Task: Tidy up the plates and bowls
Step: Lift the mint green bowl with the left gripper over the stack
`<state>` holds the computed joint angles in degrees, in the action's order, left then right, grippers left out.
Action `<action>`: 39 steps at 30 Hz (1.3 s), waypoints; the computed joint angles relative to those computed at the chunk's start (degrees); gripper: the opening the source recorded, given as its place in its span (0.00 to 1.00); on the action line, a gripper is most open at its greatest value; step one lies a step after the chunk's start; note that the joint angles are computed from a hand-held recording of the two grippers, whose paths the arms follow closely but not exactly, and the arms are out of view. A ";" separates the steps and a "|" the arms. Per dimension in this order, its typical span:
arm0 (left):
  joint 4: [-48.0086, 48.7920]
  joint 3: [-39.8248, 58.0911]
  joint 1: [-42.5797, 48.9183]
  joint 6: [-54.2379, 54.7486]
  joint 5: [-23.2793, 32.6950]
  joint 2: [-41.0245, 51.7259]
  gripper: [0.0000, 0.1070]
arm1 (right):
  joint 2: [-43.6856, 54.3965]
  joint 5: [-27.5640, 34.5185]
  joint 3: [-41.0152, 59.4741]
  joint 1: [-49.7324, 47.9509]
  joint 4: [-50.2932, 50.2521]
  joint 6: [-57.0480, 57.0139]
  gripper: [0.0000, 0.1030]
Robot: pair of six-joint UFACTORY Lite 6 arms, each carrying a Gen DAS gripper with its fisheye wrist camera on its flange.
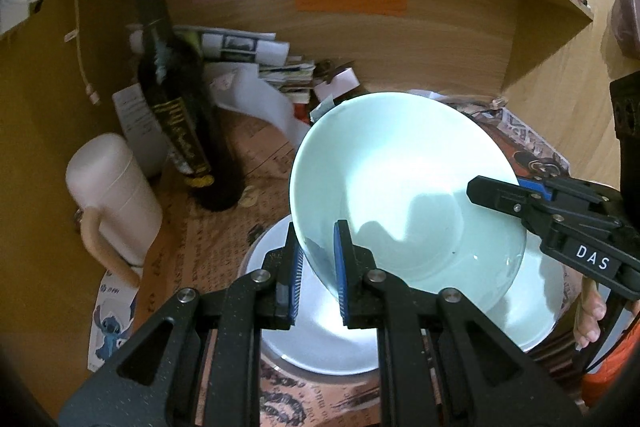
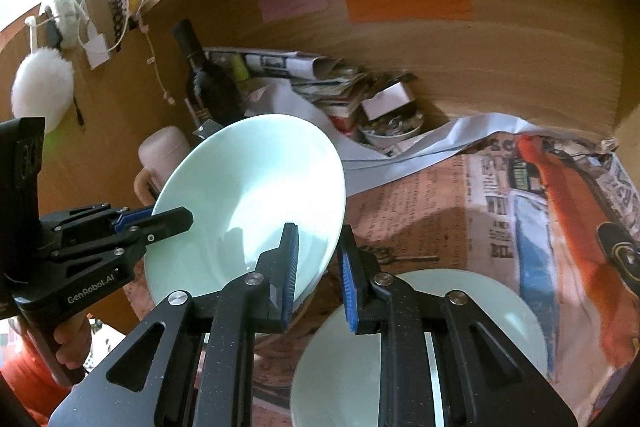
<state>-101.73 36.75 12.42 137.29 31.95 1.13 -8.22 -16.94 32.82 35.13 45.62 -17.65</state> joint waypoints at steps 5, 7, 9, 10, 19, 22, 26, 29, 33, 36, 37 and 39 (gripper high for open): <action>1.48 1.14 3.26 -0.04 0.72 2.12 0.13 | 4.07 0.26 2.72 1.02 -3.90 3.95 0.19; 1.90 1.27 4.29 0.01 1.13 2.59 0.13 | 5.18 0.26 3.23 1.06 -6.31 6.29 0.19; 2.02 1.46 5.54 0.54 1.83 3.29 0.13 | 6.34 0.17 3.71 1.17 -8.41 8.50 0.19; 1.95 1.57 5.88 0.75 1.98 3.62 0.13 | 7.14 0.18 4.09 1.20 -9.52 9.70 0.19; 2.64 4.61 7.82 1.18 1.41 8.57 0.13 | 13.82 0.75 7.84 1.49 -15.67 15.94 0.19; 2.92 5.52 8.37 1.23 0.97 10.08 0.13 | 15.57 1.00 8.97 1.53 -16.73 16.71 0.19; 2.79 6.76 8.35 1.50 0.42 12.18 0.13 | 16.68 1.13 9.64 1.55 -17.48 17.33 0.19; 3.94 7.87 8.37 0.34 0.02 13.94 0.13 | 17.00 1.52 9.98 1.34 -17.76 17.52 0.19; 3.32 8.43 8.18 1.08 -0.49 15.84 0.13 | 18.69 1.60 11.38 2.27 -10.90 10.10 0.19; -0.34 7.27 7.79 5.32 -0.66 15.33 0.14 | 19.27 1.06 11.89 2.77 -6.71 5.44 0.19; -0.84 7.15 7.60 5.75 -0.81 15.23 0.14 | 19.29 1.26 11.92 2.52 -7.65 6.15 0.19; -1.02 7.19 7.51 5.93 -0.87 15.23 0.14 | 19.08 1.68 11.76 2.13 -9.35 7.30 0.19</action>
<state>-102.75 43.94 19.93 143.22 31.08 16.36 10.86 -15.26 44.58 37.27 36.28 -10.35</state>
